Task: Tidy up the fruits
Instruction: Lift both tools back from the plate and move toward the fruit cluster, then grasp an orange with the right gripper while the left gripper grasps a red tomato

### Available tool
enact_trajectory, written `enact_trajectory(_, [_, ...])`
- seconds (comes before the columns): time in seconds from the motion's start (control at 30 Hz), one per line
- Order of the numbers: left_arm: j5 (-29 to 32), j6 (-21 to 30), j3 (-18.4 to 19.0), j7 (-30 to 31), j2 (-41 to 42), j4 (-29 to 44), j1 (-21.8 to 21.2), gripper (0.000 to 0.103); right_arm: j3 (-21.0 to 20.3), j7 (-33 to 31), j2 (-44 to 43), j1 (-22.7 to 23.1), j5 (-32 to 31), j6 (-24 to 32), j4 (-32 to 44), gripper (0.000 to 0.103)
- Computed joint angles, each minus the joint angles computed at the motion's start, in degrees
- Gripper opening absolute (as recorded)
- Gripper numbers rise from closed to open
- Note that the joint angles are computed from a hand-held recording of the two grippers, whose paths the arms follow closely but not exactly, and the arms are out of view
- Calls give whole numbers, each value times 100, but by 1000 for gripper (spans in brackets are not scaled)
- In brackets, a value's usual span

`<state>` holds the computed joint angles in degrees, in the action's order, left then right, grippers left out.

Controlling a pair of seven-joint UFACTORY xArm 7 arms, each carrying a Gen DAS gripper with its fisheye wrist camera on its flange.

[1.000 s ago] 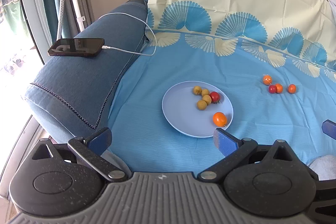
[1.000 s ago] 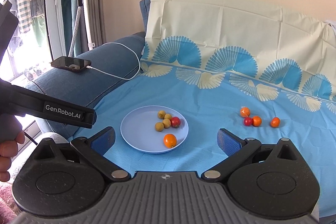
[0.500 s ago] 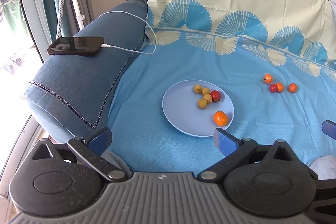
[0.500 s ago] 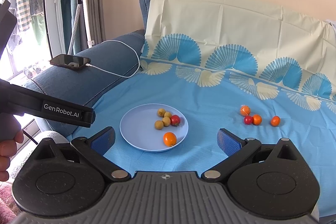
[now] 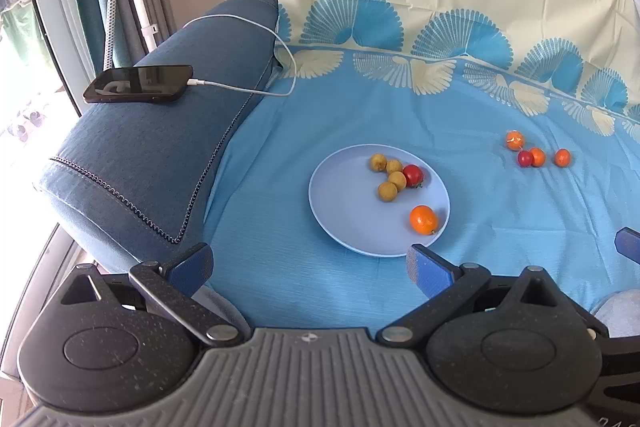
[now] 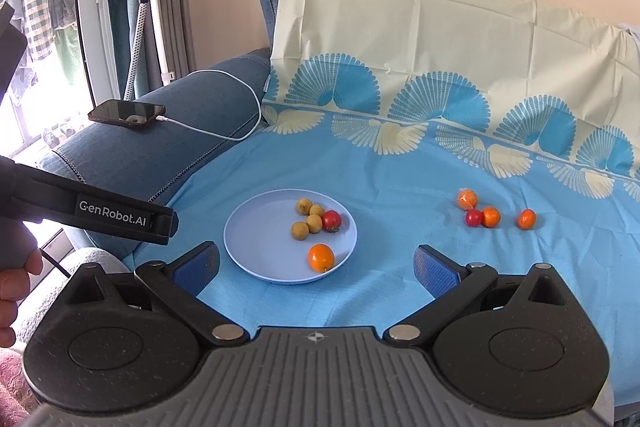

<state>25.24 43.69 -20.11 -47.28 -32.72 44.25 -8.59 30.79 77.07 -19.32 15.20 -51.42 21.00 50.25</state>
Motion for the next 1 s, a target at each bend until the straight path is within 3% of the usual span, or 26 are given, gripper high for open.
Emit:
enact_trajectory(0.37, [161,59,-5,-26,475,348,8,103,-167,39,157,-8,36,-66,0,102])
enact_trajectory(0.6, [363,50,4,-104,1141,853,-114,103,-275,382,34,-188,-140,-1,-163,102])
enact_trajectory(0.87, [707,60,175,-151,2654,2111,-623,103,-520,647,-351,-633,-114,147,-698,102])
enact_trajectory(1.0, [916,-32,339,67,3808,3143,-983,103,-632,820,-275,-1164,-416,-61,-840,102])
